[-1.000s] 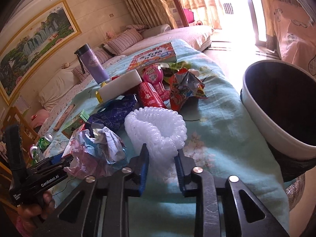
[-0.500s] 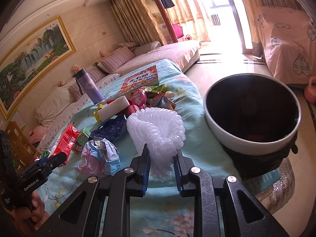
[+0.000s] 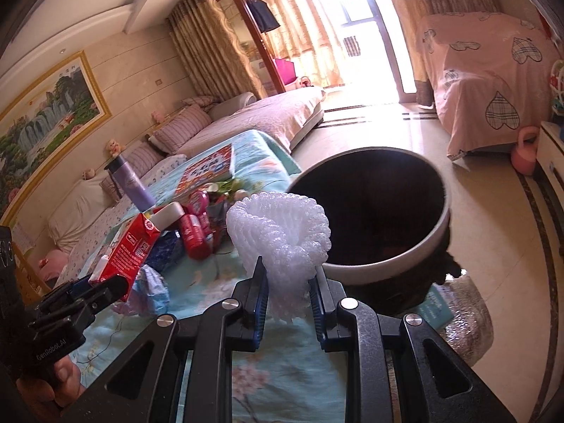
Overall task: Collect trash
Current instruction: 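Carry both items over the black bin and open both tools to drop them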
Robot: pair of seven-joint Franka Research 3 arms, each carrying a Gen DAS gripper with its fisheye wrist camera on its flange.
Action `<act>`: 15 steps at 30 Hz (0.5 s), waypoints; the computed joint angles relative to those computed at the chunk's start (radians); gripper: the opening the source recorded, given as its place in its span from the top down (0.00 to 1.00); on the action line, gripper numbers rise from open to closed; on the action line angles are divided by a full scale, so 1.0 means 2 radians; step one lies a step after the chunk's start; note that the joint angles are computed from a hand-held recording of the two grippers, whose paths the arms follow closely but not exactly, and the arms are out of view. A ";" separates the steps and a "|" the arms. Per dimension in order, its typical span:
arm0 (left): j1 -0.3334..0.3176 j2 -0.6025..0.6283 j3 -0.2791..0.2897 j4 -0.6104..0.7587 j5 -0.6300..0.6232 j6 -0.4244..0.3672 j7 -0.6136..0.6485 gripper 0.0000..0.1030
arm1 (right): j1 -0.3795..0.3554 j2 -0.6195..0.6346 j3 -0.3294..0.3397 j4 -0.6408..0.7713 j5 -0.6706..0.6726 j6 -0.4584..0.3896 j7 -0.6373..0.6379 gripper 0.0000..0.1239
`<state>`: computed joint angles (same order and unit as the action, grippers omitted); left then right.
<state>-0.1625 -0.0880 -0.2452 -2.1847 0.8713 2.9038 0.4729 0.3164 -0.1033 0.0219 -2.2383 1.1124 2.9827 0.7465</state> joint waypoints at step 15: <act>-0.057 0.144 0.013 0.156 -0.111 -0.023 0.153 0.53 | -0.050 0.045 -0.007 0.048 -0.095 -0.023 0.066 0.82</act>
